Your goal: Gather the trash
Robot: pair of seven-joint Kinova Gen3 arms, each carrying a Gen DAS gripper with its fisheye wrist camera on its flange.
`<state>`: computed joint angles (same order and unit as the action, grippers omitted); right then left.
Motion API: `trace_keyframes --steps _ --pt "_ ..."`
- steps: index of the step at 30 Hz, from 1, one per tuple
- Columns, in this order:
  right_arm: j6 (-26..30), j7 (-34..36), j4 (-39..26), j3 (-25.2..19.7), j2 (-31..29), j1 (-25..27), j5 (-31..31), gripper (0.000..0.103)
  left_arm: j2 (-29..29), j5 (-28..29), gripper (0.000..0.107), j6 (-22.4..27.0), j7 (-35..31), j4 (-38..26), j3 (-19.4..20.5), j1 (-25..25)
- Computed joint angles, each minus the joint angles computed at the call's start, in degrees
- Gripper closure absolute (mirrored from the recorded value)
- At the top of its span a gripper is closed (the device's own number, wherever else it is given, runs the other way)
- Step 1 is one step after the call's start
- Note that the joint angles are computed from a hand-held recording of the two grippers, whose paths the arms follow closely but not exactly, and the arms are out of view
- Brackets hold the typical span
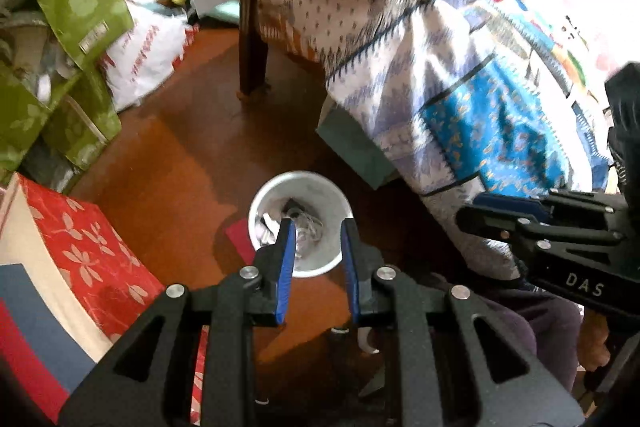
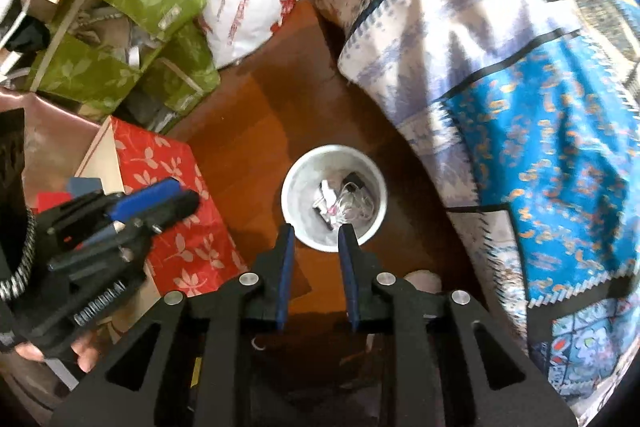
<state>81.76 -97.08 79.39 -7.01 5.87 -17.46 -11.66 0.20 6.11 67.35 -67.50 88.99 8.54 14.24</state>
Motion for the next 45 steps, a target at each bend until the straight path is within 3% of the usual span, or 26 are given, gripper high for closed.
trace_keyframes --steps 10,14,19,22,25,28,30,32,34,37,45 --pt "-1.8 -4.1 -2.2 0.4 -19.0 3.1 4.9 0.083 -9.1 -7.9 0.087 0.0 5.7 -10.8 4.8 2.2" --pt "-2.3 -8.8 -4.9 -3.7 -26.8 6.1 11.2 0.083 -12.8 -11.6 0.087 -0.9 6.9 -15.6 9.5 2.7" --pt "-2.4 -13.7 -7.4 -9.9 -35.5 13.8 16.9 0.083 -17.3 -14.2 0.086 -2.1 6.0 -19.5 15.5 2.0" --pt "-1.9 -16.0 -8.3 -13.6 -40.5 20.9 19.3 0.083 -20.1 -14.0 0.074 -3.0 4.6 -20.7 18.8 0.4" --pt "-1.6 -16.7 -8.5 -14.2 -43.8 25.1 18.5 0.081 -22.4 -12.9 0.069 -2.9 2.4 -21.7 21.0 -1.2" --pt "-0.3 -16.9 -9.0 -14.0 -46.1 28.3 17.1 0.072 -24.5 -11.1 0.057 -2.6 0.2 -21.8 21.9 -2.4" --pt "0.0 -17.5 -8.9 -14.2 -47.3 30.5 16.0 0.059 -26.0 -9.3 0.042 -2.7 -0.8 -21.0 21.3 -2.7" --pt "0.5 -18.4 -8.7 -13.9 -48.5 32.0 14.8 0.037 -27.3 -7.6 0.029 -2.6 -1.9 -20.1 20.5 -2.9" --pt "1.2 -18.9 -8.8 -14.0 -49.7 33.8 14.2 0.029 -28.6 -6.4 0.017 -2.9 -3.4 -19.0 19.9 -3.5" --pt "2.2 -18.7 -8.3 -13.7 -51.3 36.0 14.2 0.011 -30.8 -5.0 0.010 -4.0 -5.5 -16.7 19.2 -4.8" --pt "3.9 -18.9 -7.8 -14.9 -54.1 42.6 14.6 0.006 -33.2 0.5 0.008 -2.8 -8.5 -14.1 16.8 -6.6"
